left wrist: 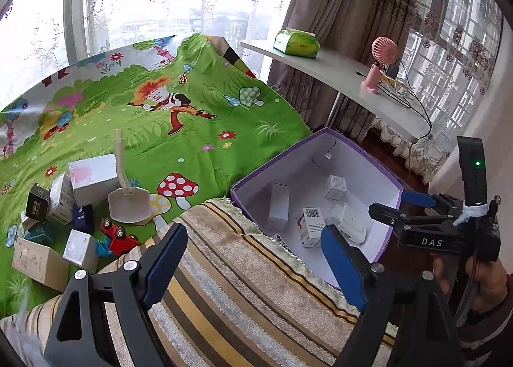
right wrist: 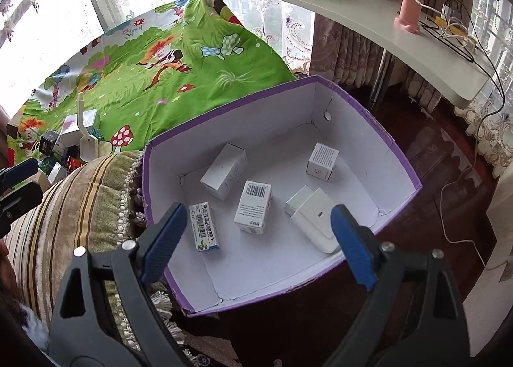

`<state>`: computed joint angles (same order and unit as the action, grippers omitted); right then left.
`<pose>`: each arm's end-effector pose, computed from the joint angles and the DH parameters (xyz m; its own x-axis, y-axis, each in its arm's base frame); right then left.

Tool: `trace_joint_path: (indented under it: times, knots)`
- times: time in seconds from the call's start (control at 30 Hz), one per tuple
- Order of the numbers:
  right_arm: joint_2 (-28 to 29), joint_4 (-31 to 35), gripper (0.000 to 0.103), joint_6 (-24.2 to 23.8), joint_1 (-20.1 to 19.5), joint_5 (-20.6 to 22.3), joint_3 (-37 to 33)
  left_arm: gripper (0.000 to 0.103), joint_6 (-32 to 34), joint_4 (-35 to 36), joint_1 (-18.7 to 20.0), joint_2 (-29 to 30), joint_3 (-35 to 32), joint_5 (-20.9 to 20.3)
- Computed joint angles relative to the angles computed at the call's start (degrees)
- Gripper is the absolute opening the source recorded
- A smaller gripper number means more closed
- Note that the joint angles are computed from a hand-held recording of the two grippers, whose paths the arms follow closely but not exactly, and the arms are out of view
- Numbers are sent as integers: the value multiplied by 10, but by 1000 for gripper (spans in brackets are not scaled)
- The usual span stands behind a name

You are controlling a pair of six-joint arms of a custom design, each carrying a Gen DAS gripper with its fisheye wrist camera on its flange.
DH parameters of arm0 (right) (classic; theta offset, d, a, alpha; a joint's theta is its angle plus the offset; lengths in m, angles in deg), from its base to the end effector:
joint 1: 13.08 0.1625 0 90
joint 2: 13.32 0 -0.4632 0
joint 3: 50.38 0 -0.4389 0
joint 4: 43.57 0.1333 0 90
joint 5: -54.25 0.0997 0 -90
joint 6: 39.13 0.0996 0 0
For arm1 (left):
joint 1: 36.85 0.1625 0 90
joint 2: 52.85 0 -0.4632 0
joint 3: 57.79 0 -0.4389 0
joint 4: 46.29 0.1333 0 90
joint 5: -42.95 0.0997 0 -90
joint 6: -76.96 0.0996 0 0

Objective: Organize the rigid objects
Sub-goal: 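Open the left gripper to drop the flat box into the purple box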

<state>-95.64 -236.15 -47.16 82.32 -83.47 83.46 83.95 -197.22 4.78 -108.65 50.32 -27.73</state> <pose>0.1017 -0.4422 0.3134 -0.7086 0.4172 0.5691 -0.1597 0.6908 -0.7052 -0.3689 -0.5503 0.1203 -0.5691 0.7474 -0.3429 0.8143 0.5701 -0.1090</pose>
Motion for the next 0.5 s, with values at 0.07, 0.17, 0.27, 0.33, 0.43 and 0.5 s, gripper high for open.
trace_joint_path:
  times: [0.07, 0.17, 0.27, 0.33, 0.43, 0.5]
  knots:
    - [18, -46, 99, -36, 12, -15, -4, 86, -7, -7, 5, -5, 2, 4]
    - [47, -77, 102, -80, 32, -52, -20, 86, -19, -17, 14, -14, 6, 12]
    - [53, -72, 102, -78, 39, -43, -26, 86, -33, -21, 25, -26, 8, 22]
    - [55, -61, 102, -70, 41, -32, -30, 86, -40, -22, 33, -34, 9, 33]
    - [59, -33, 102, -60, 43, -11, -38, 84, -49, -24, 47, -49, 12, 44]
    - [58, -8, 102, -53, 44, 13, -41, 84, -59, -23, 57, -58, 13, 49]
